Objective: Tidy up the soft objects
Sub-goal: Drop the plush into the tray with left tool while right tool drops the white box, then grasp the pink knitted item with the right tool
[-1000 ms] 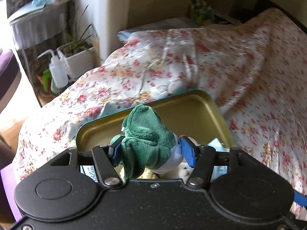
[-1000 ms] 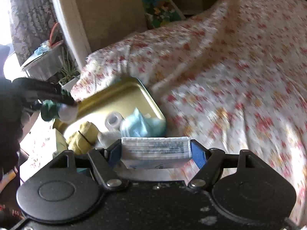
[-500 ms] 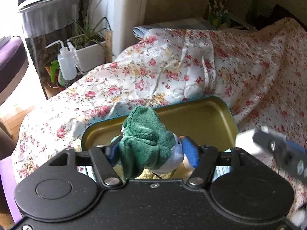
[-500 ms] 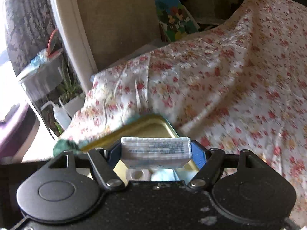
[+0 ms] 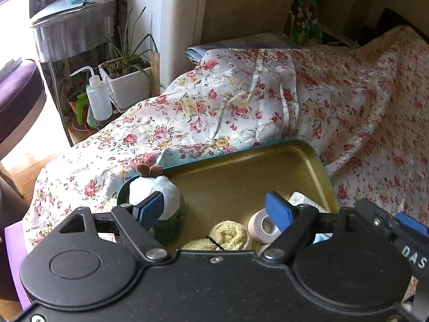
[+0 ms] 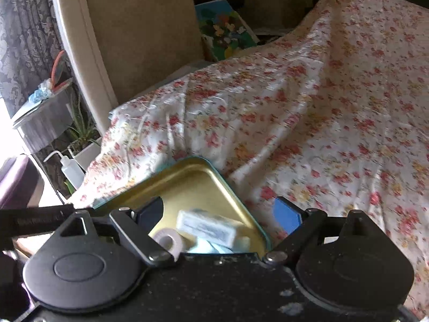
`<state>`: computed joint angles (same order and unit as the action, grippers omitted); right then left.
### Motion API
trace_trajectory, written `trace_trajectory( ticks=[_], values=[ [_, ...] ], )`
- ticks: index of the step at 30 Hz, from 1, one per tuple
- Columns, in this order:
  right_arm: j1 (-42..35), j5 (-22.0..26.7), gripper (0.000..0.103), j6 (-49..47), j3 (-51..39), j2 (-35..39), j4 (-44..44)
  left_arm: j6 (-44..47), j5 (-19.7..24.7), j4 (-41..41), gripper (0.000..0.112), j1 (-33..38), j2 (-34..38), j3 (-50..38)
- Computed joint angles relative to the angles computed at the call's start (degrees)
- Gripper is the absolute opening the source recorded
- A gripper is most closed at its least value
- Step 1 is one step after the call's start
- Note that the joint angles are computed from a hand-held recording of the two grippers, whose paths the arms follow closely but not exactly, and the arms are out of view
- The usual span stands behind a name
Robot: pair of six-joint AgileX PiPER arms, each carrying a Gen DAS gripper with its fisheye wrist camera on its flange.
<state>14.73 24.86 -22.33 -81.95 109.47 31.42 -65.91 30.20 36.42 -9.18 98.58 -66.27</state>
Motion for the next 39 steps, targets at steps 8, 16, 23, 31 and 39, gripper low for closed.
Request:
trace_trajectory(
  ticks=[8, 16, 23, 31, 39],
  values=[
    [-3.69, -0.43, 0.09, -2.14, 6.14, -3.08, 0.36, -1.14, 2.03, 1.95, 0.079, -2.67, 0.93, -0.44],
    [-6.34, -1.87, 0.091, -5.47, 12.21, -6.2, 1.14, -1.91, 2.97, 3.48, 0.08, -3.98, 0.38, 0.27],
    [-8.77, -3.18, 0.091, -9.68, 18.0, -9.24, 2.59, -0.94, 3.06, 2.43, 0.08, -4.4, 0.14, 0.58],
    [-12.08, -5.28, 0.094, -13.58, 23.77, -11.87, 3.02, -2.71, 5.12, 4.88, 0.08, -6.81, 1.03, 0.37],
    [-15.76, -6.18, 0.094, -20.39, 28.19, -12.63, 6.16, -3.26, 6.8, 6.92, 0.082, -10.17, 2.4, -0.36]
  ],
)
